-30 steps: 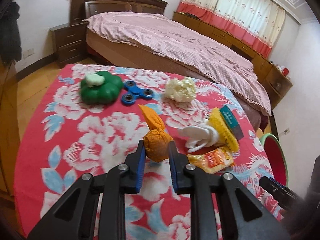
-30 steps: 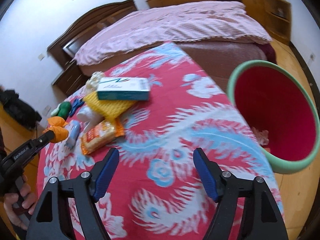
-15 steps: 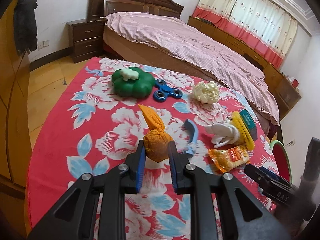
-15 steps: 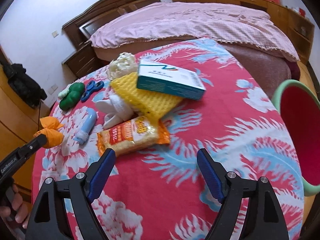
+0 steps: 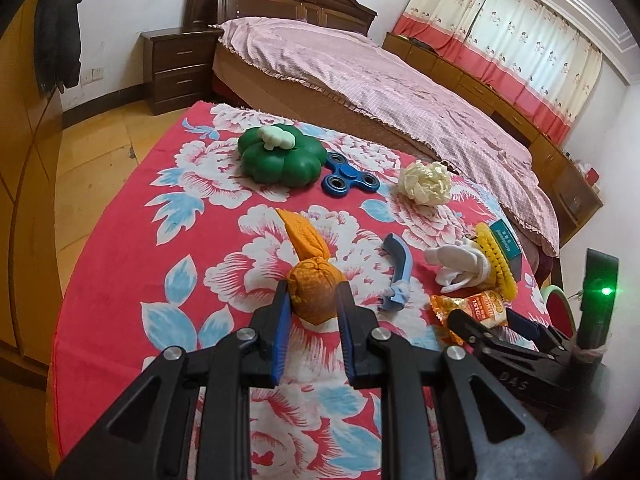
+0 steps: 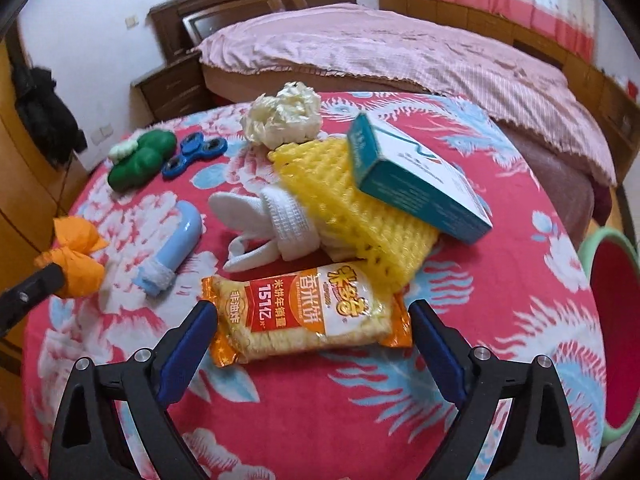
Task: Collect trash
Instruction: 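Reach the right tool to the white gloves and grasp them while the left tool holds the orange toy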
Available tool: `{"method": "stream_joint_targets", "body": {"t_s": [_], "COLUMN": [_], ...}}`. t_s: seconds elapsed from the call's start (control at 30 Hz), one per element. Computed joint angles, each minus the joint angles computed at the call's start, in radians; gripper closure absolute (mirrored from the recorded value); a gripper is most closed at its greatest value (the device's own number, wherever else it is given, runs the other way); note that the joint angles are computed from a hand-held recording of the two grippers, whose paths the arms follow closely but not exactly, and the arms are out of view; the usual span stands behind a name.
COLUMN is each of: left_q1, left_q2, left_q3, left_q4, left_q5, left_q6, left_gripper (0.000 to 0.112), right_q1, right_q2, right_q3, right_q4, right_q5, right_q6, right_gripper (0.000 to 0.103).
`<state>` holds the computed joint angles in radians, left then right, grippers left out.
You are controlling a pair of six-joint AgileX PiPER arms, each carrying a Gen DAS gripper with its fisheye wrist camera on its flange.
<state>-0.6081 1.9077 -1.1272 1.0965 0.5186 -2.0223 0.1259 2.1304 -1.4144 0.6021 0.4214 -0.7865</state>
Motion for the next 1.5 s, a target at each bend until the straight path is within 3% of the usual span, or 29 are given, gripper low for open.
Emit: {"method": "stream_joint_targets", "body": {"t_s": [0.23,0.43,0.6,1.17,1.5], "left_q1": [0.000,-0.012,-0.025,-0.080,-0.120], "left_q2": [0.003,0.007,0.008,0.014,0.038], "left_q3": [0.007,-0.001,-0.012,-0.074,-0.132], "left_q4": [0.008,0.004,-0.007,-0.058,-0.103], "left_q5": [-0.010,-0.007,0.001,0.029,0.026], "left_q6": [-0.014,-0.010,0.006,0.083,0.152], "left_gripper": [0.091,0.091,0.091,0.091,0.091], "right_q1": [0.021,0.006,-0.022,-0.194,-0.299], "right_q2": [-0.005,-0.039,-0.065,-0.163,-0.214], "right_q3": [0.025,0.082,0.124,0.235,0.314], "right_q4": [-0.046,0.076,0.175,0.313,0.317], "right_q5": [-0.052,-0.064,-0.048,0.170,0.199], "right_q6": [0.039,-0.088,-0.186,-0.313,-0.380], "right_gripper": [0.011,0.022,0.023,0.023,0.023]}}
